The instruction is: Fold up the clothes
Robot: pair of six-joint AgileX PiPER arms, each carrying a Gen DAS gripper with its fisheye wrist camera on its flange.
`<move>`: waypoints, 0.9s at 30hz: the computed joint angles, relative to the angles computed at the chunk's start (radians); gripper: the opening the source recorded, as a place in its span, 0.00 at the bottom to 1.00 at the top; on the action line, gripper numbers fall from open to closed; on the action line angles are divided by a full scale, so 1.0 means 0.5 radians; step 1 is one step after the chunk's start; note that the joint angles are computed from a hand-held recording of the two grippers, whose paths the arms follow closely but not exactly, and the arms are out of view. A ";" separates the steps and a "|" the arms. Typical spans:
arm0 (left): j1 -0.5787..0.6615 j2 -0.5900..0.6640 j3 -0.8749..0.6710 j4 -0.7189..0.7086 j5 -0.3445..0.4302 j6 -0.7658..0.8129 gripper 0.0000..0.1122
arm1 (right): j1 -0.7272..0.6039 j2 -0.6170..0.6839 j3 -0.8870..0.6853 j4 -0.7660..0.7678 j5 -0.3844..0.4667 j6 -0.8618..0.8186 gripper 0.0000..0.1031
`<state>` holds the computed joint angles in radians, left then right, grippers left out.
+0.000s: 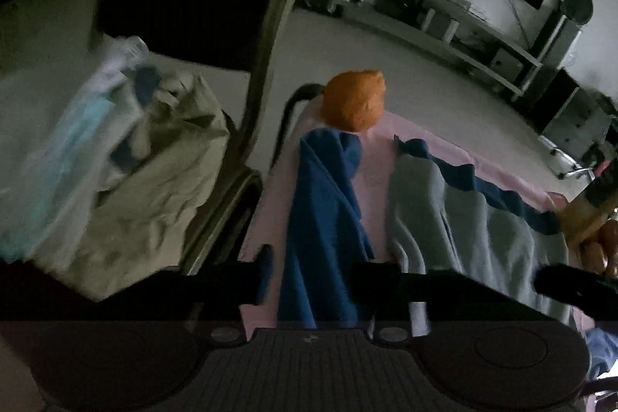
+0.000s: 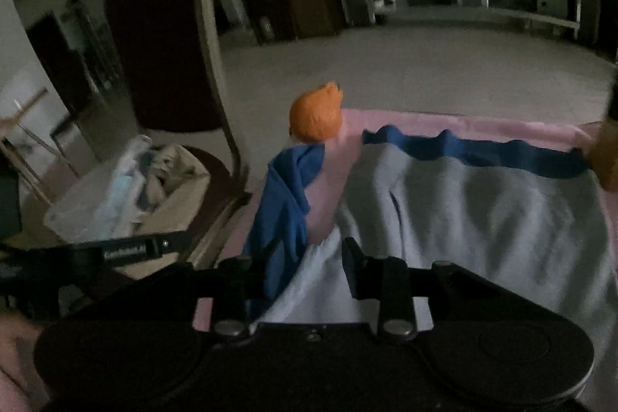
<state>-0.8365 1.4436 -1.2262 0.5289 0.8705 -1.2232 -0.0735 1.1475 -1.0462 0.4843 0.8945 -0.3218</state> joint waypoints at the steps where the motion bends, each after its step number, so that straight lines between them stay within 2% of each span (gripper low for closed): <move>1: 0.051 -0.027 0.107 0.013 -0.132 -0.010 0.16 | 0.116 0.129 -0.039 -0.069 -0.107 0.078 0.32; 3: 0.144 -0.074 0.278 0.015 -0.331 0.011 0.10 | 0.288 0.349 -0.099 -0.107 -0.275 0.139 0.32; 7: 0.332 -0.165 0.470 -0.099 -0.652 0.132 0.11 | 0.573 0.842 -0.357 -0.212 -0.534 0.232 0.27; 9: 0.459 -0.140 0.504 -0.279 -0.766 0.299 0.12 | 0.679 1.134 -0.588 -0.299 -0.594 0.321 0.27; 13: 0.547 -0.117 0.522 -0.458 -0.799 0.467 0.13 | 0.818 1.617 -1.109 -0.628 -0.537 0.622 0.34; 18: 0.552 -0.135 0.534 -0.493 -0.809 0.473 0.15 | 0.965 2.052 -1.661 -1.013 -0.307 0.884 0.34; 19: 0.553 -0.139 0.536 -0.500 -0.811 0.475 0.15 | 0.982 2.075 -1.685 -1.062 -0.282 0.916 0.30; 20: 0.554 -0.142 0.538 -0.507 -0.813 0.476 0.15 | 0.997 2.089 -1.696 -1.101 -0.262 0.942 0.04; 24: 0.559 -0.157 0.548 -0.535 -0.821 0.482 0.15 | 0.961 1.725 -1.262 -0.976 -0.464 0.995 0.05; 27: 0.559 -0.169 0.554 -0.555 -0.828 0.487 0.16 | 0.764 1.270 -0.872 -0.463 -0.534 0.783 0.05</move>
<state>-0.5570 1.3593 -0.9491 0.2515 0.4563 -0.9798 0.3084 1.7824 -1.4824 0.2528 0.6277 0.0699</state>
